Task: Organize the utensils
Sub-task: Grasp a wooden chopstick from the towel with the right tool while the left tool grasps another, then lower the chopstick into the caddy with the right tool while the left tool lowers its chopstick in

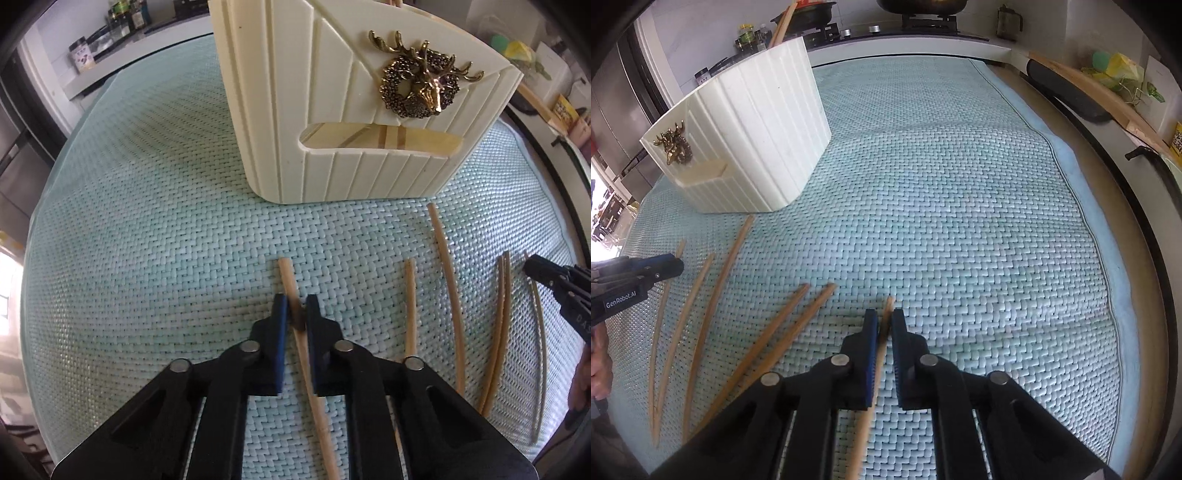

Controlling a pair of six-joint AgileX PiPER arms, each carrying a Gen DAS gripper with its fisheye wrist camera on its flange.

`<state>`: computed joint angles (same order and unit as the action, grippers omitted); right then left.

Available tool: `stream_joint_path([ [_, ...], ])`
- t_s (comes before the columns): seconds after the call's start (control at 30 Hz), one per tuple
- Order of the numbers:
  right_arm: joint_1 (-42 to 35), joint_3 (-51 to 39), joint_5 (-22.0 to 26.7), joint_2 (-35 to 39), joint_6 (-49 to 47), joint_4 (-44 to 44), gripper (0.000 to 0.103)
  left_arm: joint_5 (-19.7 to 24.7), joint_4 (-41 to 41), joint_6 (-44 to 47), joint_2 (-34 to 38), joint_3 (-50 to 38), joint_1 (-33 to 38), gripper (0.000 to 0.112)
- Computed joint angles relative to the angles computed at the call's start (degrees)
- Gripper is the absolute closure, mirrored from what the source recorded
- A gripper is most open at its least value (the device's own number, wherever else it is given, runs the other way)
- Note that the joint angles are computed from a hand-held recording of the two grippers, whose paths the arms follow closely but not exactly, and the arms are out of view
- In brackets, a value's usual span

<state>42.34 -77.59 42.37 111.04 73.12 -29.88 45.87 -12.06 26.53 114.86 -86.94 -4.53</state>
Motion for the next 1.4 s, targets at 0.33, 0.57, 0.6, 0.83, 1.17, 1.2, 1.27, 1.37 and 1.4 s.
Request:
stream_joint_path([
  [0.33, 0.0, 13.0, -12.2, -13.0, 15.0, -10.9, 0.098, 1.8, -14.5, 11.1, -10.6, 7.5, 5.2, 0.107],
  [0.57, 8.8, 12.5, -4.6, -22.3, 24.2, -23.0, 0.098, 10.8, -26.7, 23.4, -21.8, 8.5, 14.7, 0.107],
  [0.6, 10.3, 12.0, -3.1, -23.2, 24.9, -24.5, 0.098, 12.0, -28.2, 24.8, -23.5, 9.0, 16.1, 0.107],
  [0.83, 21.9, 7.2, 9.3, -23.6, 28.9, -32.9, 0.098, 16.7, -36.3, 32.6, -29.8, 12.2, 23.9, 0.107],
  [1.17, 28.6, 0.9, 18.9, -21.5, 25.7, -36.6, 0.098, 19.7, -41.9, 38.0, -33.1, 14.2, 29.0, 0.108],
  [1.2, 29.1, 0.2, 19.7, -21.3, 25.1, -36.8, 0.098, 19.6, -42.1, 37.8, -32.9, 14.0, 29.0, 0.108],
  [1.27, 29.8, -1.0, 21.4, -21.1, 24.3, -37.2, 0.098, 20.3, -42.5, 37.5, -32.6, 13.4, 29.4, 0.108],
  [1.37, 30.1, -1.6, 22.2, -21.1, 24.0, -37.7, 0.098, 20.8, -43.0, 37.2, -32.4, 12.7, 29.7, 0.108],
  [1.4, 30.1, -2.0, 22.6, -21.1, 23.8, -37.8, 0.098, 21.0, -43.1, 37.0, -32.3, 12.4, 29.8, 0.108],
])
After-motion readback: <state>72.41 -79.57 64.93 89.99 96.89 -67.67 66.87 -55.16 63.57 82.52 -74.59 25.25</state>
